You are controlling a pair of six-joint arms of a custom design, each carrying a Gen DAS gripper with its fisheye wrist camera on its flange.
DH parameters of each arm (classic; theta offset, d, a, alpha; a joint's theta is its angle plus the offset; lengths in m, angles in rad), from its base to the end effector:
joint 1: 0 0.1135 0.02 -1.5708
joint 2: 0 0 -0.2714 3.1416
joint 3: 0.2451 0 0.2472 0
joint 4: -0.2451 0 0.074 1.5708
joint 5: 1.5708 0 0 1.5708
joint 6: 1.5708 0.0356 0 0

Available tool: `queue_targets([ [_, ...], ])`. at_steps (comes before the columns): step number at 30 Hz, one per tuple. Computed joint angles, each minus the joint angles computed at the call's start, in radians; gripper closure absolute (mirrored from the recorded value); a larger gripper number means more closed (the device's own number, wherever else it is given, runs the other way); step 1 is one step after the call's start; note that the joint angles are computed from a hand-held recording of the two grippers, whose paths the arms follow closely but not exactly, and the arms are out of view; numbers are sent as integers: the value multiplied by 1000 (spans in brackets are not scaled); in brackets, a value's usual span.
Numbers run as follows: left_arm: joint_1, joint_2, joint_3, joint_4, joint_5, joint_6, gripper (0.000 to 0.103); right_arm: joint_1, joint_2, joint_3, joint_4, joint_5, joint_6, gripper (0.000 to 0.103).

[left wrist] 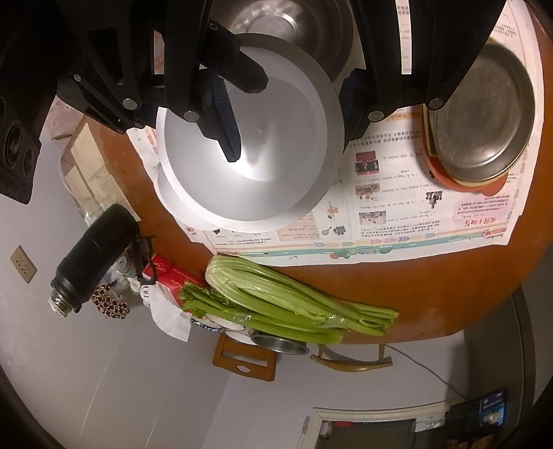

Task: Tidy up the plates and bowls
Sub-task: 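Carry the paper bowl over the steel bowl with the left gripper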

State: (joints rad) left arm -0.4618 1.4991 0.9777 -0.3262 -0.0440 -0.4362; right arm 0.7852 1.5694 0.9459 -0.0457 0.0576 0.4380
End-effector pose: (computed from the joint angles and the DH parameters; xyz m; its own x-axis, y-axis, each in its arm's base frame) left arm 0.2790 -0.1371 0.2346 -0.7854 -0.0806 -0.6138 0.0963 0.9635 -0.2497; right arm 0.2386 0.2356 0.2256 -0.6831 -0.0842 -0.7254 -0.4242 0.8543 0.3003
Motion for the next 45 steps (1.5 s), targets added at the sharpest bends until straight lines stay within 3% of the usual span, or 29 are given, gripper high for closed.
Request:
queue_targets([
  [19, -126, -166, -105, -78, -91, -87, 52, 132, -158, -105, -66, 108, 33, 38],
  [45, -155, -130, -167, -76, -100, -136, 51, 149, -118, -136, -77, 81, 34, 38],
])
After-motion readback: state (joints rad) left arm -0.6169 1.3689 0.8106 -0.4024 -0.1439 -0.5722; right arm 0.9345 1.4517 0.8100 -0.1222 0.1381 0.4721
